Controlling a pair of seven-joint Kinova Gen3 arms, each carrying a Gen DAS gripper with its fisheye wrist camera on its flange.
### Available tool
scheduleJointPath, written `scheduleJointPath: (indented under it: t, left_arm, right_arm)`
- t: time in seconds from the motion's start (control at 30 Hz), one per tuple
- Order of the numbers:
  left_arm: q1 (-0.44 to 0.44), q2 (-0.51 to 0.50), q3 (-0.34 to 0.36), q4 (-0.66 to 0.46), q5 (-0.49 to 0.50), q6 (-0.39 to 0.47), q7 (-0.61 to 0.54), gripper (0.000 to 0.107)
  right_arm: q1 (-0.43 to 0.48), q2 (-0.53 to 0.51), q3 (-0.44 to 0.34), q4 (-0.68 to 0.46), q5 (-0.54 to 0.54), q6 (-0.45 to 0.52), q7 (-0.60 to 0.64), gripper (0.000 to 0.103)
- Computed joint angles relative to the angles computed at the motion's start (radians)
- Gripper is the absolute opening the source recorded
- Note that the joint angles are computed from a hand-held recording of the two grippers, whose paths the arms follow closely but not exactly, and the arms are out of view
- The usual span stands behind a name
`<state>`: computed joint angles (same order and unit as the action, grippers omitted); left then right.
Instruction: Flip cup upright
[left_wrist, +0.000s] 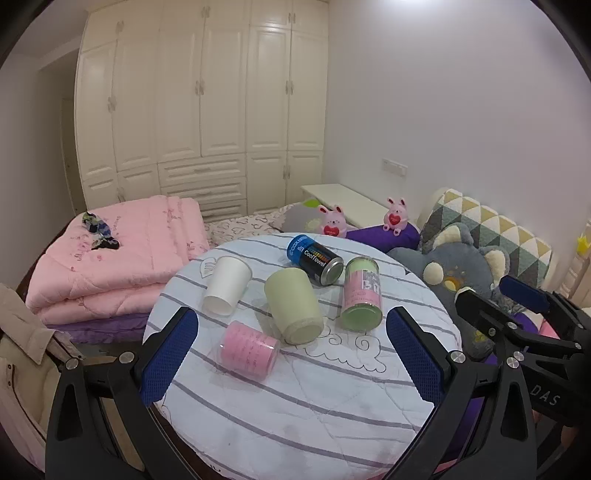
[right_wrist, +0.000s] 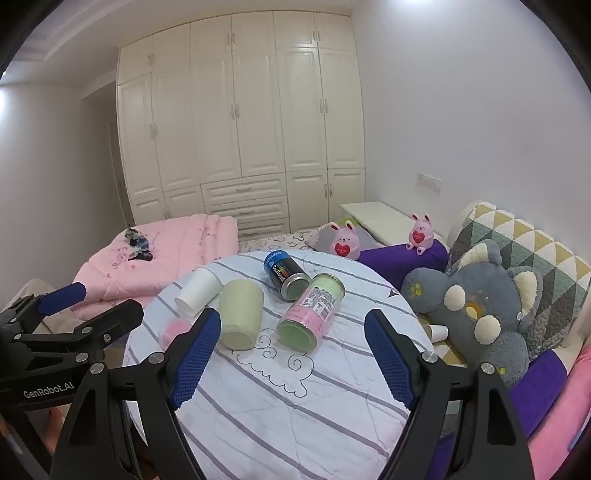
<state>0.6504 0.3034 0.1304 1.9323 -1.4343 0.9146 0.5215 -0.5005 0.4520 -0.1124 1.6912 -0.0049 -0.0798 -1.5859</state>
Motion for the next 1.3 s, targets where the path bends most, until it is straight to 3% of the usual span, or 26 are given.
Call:
scheduleJointPath:
  t: [0.67,0.93,1.3]
  left_arm:
    - [-0.15,-0.014,-0.074,-0.04,0.128,-0.19,-0.196,0.103]
    - [-0.209,0.012,-0.114,-0.098,0.27,-0.231,-0.41,0.103]
    - [-0.289,0.093,-0.211,-0.193,0.474,-0.36,-0.681,0.103]
  right_arm:
    - [-0.035,0.139,-0.009,-0.295,0.015,0.232,-0.015,0.081]
    - [-0.039,0.22,-0.026,-0.443,0.008,0.34,-0.009,0.081]
    - [-0.085,0.401,0.004,-0.763,-0.002,0.55,-0.031,0.082]
